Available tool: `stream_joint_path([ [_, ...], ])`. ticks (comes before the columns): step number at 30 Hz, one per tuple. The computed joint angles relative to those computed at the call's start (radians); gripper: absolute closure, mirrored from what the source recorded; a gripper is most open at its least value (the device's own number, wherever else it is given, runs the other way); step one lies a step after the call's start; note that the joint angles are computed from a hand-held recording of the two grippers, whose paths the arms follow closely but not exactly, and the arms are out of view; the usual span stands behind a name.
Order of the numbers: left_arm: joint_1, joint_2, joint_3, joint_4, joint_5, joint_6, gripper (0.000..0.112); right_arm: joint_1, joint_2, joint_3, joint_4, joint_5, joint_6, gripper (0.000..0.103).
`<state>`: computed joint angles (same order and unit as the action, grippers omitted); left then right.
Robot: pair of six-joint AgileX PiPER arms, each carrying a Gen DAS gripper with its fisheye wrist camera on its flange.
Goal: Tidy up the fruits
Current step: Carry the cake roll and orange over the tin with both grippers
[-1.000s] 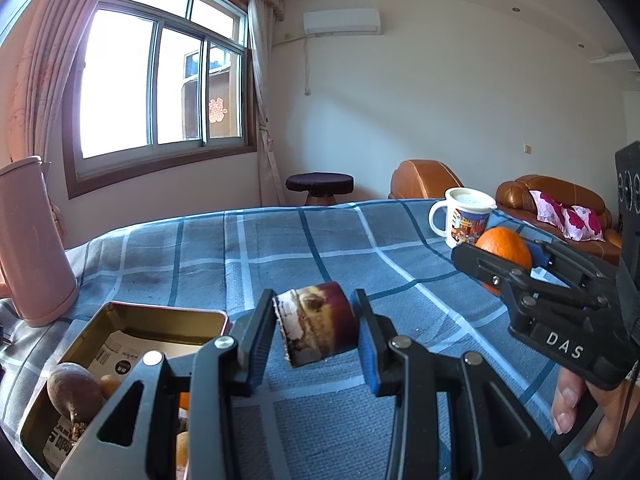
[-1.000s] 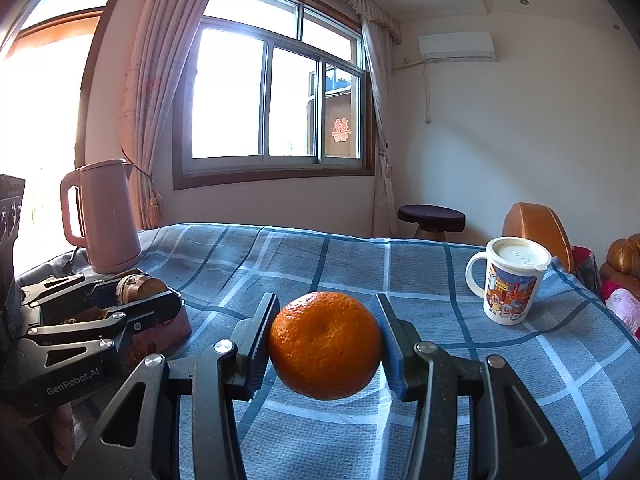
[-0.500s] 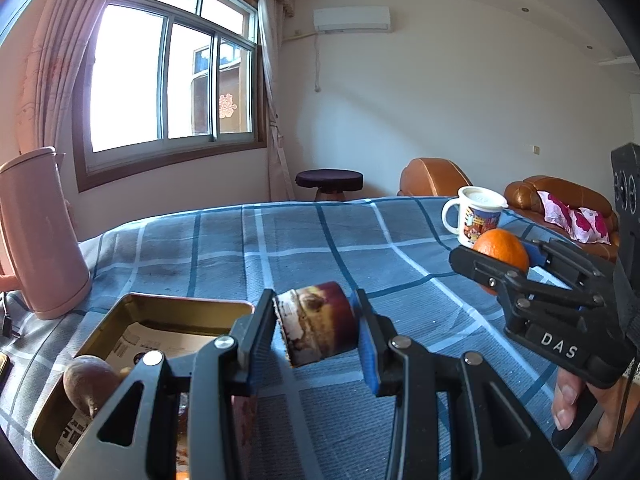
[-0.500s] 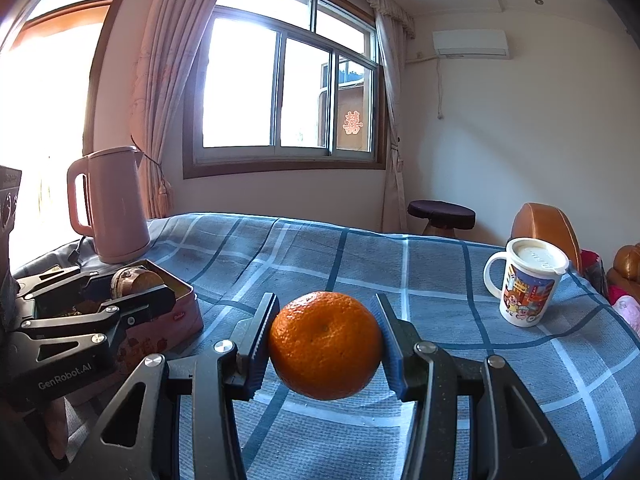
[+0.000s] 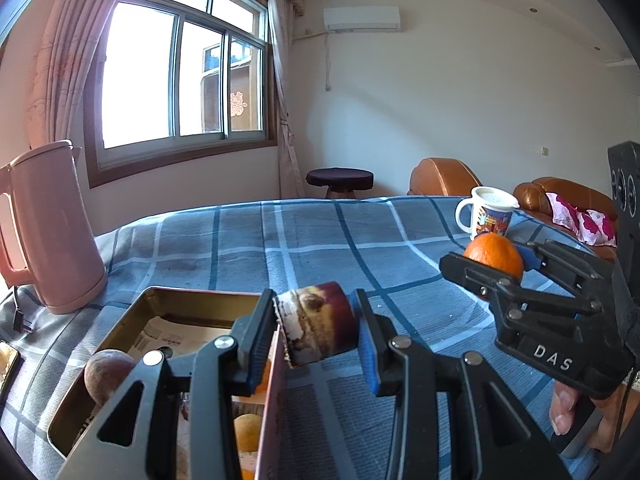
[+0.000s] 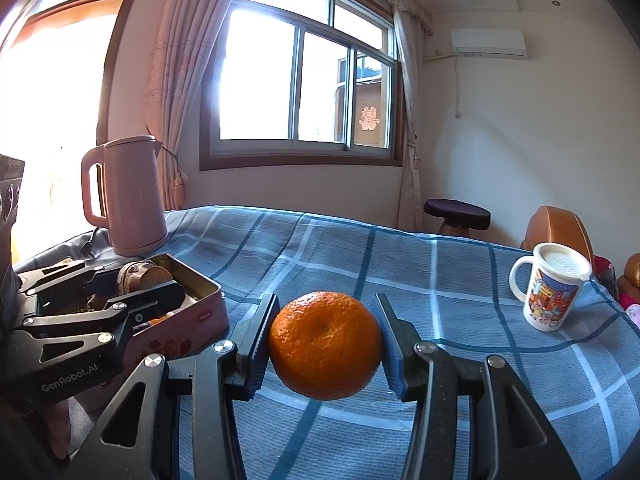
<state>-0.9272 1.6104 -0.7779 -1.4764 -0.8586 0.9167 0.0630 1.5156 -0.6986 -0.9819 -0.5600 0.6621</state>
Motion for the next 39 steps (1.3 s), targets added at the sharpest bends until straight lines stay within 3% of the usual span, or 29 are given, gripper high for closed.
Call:
stream_joint_path([
  [39,0.023,-0.164,0.192,-0.019,-0.06,-0.071,0.073,0.28,0.015,-0.029,0.148,0.123,-0.097,0.054],
])
